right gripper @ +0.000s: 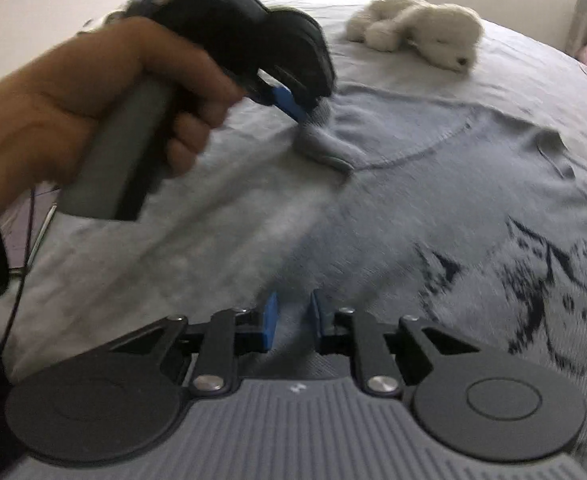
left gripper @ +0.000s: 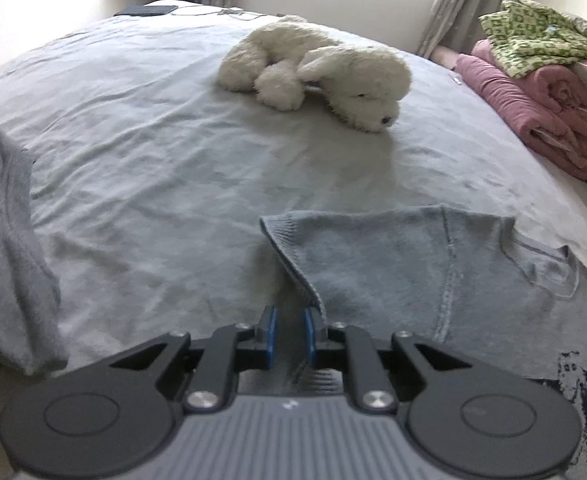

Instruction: Fold clothes

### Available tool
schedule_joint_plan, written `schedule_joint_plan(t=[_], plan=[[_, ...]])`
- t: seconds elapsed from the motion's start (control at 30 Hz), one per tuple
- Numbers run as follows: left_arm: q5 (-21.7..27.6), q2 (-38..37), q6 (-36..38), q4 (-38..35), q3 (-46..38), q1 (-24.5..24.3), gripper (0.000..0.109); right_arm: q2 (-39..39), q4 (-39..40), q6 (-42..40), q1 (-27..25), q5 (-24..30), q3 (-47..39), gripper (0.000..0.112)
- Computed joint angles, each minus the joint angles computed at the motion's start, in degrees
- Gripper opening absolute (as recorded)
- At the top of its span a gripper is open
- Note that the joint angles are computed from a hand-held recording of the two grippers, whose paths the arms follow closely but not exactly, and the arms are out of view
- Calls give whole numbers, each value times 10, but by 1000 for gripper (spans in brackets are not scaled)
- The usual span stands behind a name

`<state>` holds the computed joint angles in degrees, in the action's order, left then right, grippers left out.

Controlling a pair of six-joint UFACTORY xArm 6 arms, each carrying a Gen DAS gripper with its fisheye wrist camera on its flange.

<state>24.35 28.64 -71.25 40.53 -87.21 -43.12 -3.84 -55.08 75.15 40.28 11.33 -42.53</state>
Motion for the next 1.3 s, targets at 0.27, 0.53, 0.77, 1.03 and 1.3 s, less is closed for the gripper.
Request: schedule_joint_plan(t=[0.27, 0.53, 0.77, 1.03, 1.3], plan=[[27, 7, 23, -29, -9, -1, 3, -23, -14, 48, 0, 14, 20, 17], [1, 2, 24, -52, 1, 0, 7, -61, 2, 69, 44, 31, 40, 29], [0, 5, 43, -65, 1, -1, 6, -51, 23, 55, 72, 36, 45, 30], [23, 2, 10, -34, -1, -2, 0, -80, 36, 70, 86, 16, 81, 30], [15, -8, -13, -24, 13, 4, 0, -137, 83, 57, 102, -3, 144, 28]])
